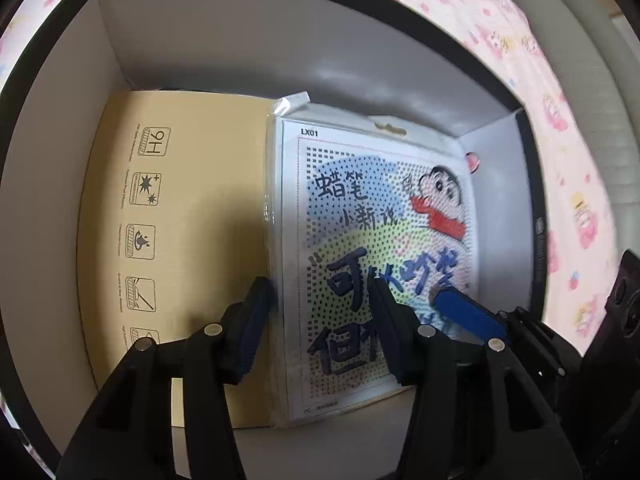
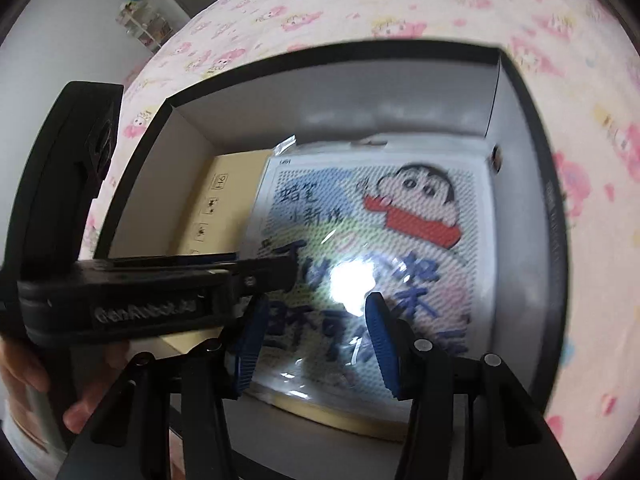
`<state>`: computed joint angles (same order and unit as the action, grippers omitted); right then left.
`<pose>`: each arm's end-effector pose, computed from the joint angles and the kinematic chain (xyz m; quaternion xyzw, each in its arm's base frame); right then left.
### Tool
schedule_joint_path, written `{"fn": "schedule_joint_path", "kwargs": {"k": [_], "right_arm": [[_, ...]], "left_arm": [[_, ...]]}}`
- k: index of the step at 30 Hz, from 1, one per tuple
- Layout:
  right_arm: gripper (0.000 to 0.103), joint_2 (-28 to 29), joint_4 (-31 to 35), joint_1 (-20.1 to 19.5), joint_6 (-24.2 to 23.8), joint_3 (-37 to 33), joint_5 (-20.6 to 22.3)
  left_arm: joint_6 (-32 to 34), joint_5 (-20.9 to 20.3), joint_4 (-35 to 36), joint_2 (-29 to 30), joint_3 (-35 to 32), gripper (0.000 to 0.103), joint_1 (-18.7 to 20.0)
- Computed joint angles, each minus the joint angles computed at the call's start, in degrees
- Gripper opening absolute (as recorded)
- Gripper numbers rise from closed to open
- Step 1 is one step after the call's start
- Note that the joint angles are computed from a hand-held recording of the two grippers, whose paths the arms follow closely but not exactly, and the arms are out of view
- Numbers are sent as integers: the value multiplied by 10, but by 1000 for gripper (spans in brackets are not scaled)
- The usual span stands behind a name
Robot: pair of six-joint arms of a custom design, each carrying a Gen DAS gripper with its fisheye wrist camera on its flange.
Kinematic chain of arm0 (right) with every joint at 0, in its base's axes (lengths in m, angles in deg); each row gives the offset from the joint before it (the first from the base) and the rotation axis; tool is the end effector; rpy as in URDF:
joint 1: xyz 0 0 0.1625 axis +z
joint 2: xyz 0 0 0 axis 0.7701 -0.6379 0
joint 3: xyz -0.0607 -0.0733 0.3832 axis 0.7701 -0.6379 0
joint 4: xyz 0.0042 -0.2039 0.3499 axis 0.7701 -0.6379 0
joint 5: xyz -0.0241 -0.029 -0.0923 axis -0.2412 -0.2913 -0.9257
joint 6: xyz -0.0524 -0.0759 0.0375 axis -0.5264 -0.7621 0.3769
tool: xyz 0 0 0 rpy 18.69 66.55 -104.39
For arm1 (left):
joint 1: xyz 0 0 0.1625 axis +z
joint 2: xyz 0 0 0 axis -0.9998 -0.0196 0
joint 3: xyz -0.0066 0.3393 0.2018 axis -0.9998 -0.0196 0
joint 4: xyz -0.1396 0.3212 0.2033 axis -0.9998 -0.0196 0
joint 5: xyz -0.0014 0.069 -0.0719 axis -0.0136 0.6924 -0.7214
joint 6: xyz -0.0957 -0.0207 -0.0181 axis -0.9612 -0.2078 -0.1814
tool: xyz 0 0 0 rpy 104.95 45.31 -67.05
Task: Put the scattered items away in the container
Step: 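Lower the bead kit bag with both grippers into the shoe box, then open both grippers and raise them out of the shoe box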
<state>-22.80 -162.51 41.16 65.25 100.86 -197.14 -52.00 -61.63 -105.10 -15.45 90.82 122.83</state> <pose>0.1079 -0.4329 0.4141 0.1121 -0.9655 0.1196 0.2022 -0.4272 -0.4757 0.0642 0.0213 0.9831 -0.0141 0.1813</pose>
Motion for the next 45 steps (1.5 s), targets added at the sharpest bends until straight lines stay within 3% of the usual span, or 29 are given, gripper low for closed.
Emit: {"fn": "schedule_joint_path", "kwargs": {"k": [4, 8, 11, 14, 16, 17, 19, 20, 23, 29, 34, 36, 39, 41, 45], "right_arm": [[46, 7, -11, 3, -8, -27, 8], [43, 61, 3, 0, 0, -87, 3], [41, 96, -8, 5, 0, -109, -18], [42, 115, -6, 4, -6, -119, -20], [42, 120, -3, 1, -13, -118, -26], [42, 123, -2, 0, -14, -115, -32], [42, 121, -1, 1, -16, -107, -38], [42, 117, 11, -2, -12, -107, -28], [40, 103, 76, -29, 23, -119, 43], [40, 69, 78, -25, 22, -90, 34], [40, 26, 110, -50, 63, -67, 109], [40, 5, 83, -39, 71, -42, 83], [40, -27, 9, 1, 61, 1, -1], [41, -49, -29, 19, 59, 25, -23], [46, -91, -89, 46, 75, 67, -52]], "left_arm": [[0, 28, -22, -19, 9, 50, 9], [20, 45, -31, -9, -13, 48, 21], [22, 74, -27, 17, -30, 46, 11], [27, 97, 16, 75, -107, 42, 28], [30, 83, 6, 103, -131, 40, 33], [16, 56, 14, 98, -123, 40, 30], [28, 48, -4, 91, -106, 40, 27], [31, 32, -18, 86, -96, 40, 27], [20, 37, -14, 79, -84, 40, 19], [35, 35, 18, 74, -83, 41, 9], [21, 6, -4, 43, -46, 42, 16], [7, 18, -10, 29, -27, 43, 8], [19, 76, -31, 6, 10, 49, -31], [18, 101, -58, -15, 42, 56, -58], [5, 152, -92, -55, 91, 61, -109]]}}
